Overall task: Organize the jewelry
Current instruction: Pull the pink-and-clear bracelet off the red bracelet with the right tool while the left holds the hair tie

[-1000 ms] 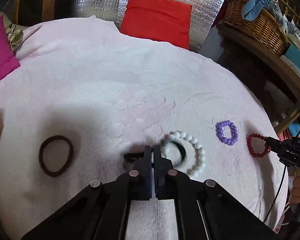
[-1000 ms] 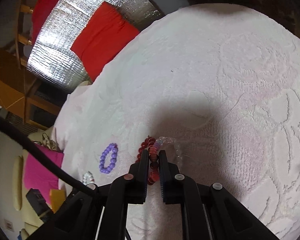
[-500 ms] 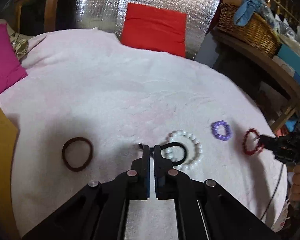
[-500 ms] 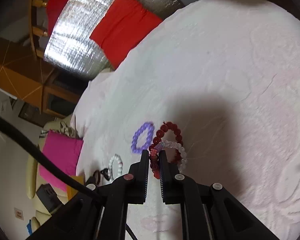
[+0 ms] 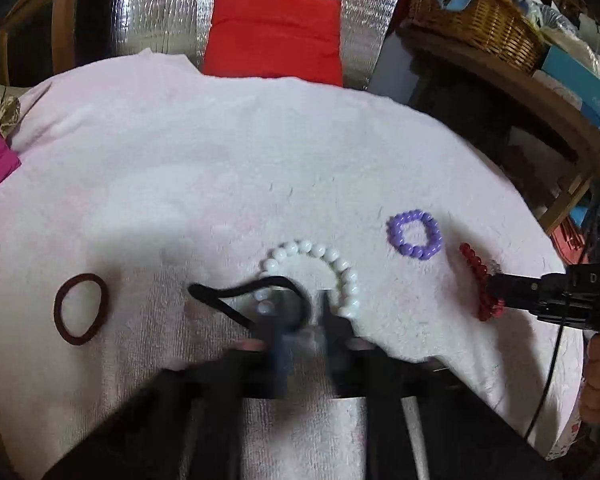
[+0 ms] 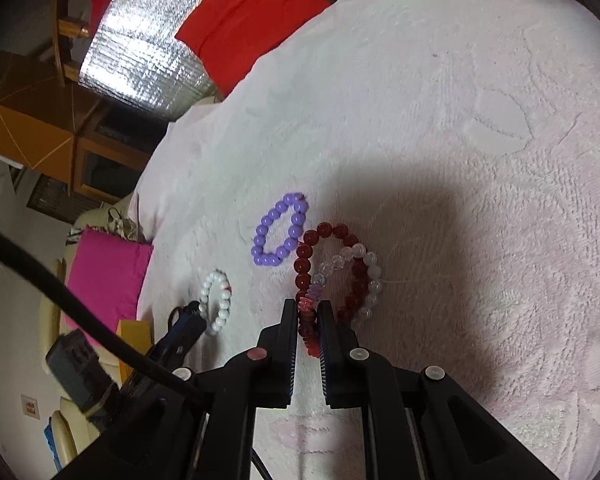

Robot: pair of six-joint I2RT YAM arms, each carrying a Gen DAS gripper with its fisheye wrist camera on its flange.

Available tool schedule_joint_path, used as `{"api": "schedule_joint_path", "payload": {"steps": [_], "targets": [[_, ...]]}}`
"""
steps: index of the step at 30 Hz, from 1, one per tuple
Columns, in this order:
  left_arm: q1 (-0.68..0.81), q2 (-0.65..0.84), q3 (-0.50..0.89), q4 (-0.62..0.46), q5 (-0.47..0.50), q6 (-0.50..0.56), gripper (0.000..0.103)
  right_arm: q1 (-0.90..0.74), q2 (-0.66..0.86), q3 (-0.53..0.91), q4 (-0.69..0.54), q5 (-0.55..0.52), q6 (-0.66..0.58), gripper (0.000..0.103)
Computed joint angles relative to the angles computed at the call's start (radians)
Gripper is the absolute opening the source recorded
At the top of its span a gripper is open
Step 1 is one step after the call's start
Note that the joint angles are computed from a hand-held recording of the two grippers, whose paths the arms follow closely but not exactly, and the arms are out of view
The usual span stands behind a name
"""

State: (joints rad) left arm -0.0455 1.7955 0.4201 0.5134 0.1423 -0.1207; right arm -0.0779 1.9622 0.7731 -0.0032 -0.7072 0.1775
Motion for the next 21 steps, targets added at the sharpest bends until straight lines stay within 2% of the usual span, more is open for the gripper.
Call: {"api": "schedule_joint_path", "payload": {"steps": [6,8,10,12,19,21], "targets": [[0.044,-0.023,-0.019,-0.002,0.058,0.016,0.006,0.0,0.032,0.056,-0.118,-0.025,-0.077,0.017],[0.062,-0.04,-0.032,-0.008,0.065,0.031,0.006,-0.01,0.016,0.049,-0.11,-0.033,-0.081,0.024],[0.07,-0.046,-0.038,-0.014,0.064,0.042,0.006,-0.031,-0.002,0.038,-0.089,-0.04,-0.072,0.04],[0.091,-0.055,-0.048,-0.016,0.078,0.057,0.006,-0.053,-0.016,0.019,-0.037,-0.027,-0.036,0.051],[0.171,-0.148,-0.098,-0.043,0.14,0.098,0.005,-0.006,-0.003,0.009,0.042,0.15,0.012,0.05],[0.192,-0.177,-0.109,-0.057,0.163,0.109,0.005,0.035,0.0,0.004,0.066,0.205,0.018,0.039]]}}
